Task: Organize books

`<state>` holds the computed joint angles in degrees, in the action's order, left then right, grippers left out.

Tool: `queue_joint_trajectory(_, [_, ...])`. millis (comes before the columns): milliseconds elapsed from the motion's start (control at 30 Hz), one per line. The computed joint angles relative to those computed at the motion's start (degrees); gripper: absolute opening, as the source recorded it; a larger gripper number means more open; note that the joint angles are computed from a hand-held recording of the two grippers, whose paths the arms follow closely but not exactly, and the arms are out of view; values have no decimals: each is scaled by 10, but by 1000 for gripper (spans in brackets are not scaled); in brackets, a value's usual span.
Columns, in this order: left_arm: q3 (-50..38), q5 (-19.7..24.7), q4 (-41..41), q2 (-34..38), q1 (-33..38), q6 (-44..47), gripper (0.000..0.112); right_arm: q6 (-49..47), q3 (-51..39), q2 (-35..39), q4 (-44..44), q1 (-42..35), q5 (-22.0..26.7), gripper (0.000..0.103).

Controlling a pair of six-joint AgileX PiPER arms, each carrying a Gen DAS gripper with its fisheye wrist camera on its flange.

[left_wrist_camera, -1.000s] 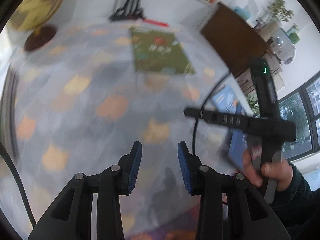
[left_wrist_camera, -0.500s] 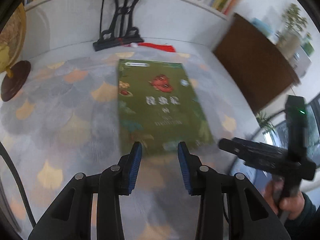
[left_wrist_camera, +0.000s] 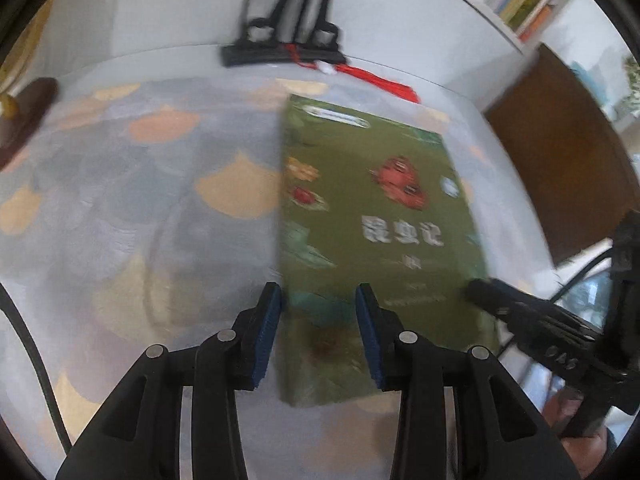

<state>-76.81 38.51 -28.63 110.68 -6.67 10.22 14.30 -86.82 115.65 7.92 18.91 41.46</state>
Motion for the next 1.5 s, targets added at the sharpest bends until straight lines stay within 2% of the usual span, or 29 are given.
queue_joint_trajectory(133, [65,-3,-54,-42,16,42,35,21,14,-12,-38,29,10,40])
queue_joint_trajectory(300, [210,-4,-95,-147,47,98,35,-42,85,-59,46,30,7,40])
queue_joint_trajectory(433, [325,7,-85,-242,75,110,35,-56,150,-102,58,73,5,43])
queue_joint_trajectory(533, [404,20,-94,-314,103,117,35,-66,194,-134,53,115,3,50])
queue_joint_trajectory(600, [448,31,-118,-354,123,131,35,-77,222,-152,51,139,0,64])
queue_joint_trajectory(667, [472,17,-109,-382,114,105,35,-75,240,-165,44,158,0,67])
queue_joint_trajectory(833, [494,-55,69,-430,28,-136,37,-36,247,-176,28,166,1,64])
queue_joint_trajectory(900, [500,-67,68,-426,25,-139,37,7,258,-187,-12,176,-5,48])
queue_joint_trajectory(967, [493,-66,61,-416,16,-120,37,47,264,-188,-54,189,-12,41])
queue_joint_trajectory(1000, [492,-67,35,-410,15,-89,37,47,268,-192,-54,192,-17,41])
queue_joint_trajectory(1100, [492,-77,20,-405,4,-83,37,46,275,-197,-56,201,-21,41])
queue_joint_trajectory(1167, [498,-44,-73,-444,50,1,37,32,286,-203,-40,192,-29,41])
queue_joint_trajectory(1233, [490,37,-187,-500,124,111,37,3,297,-208,-4,172,-39,41])
queue_joint_trajectory(1267, [478,76,-232,-508,153,156,37,-38,305,-209,46,151,-48,41])
queue_joint_trajectory(1333, [457,109,-276,-501,161,193,37,-114,324,-213,143,115,-60,41])
queue_joint_trajectory(1367, [456,100,-282,-497,148,197,37,-139,330,-214,175,104,-61,41])
queue_joint_trajectory(1400, [456,70,-268,-483,117,183,37,-155,333,-213,196,97,-62,41])
queue_joint_trajectory(1500, [463,-26,-160,-446,37,81,37,-183,342,-217,229,87,-64,41])
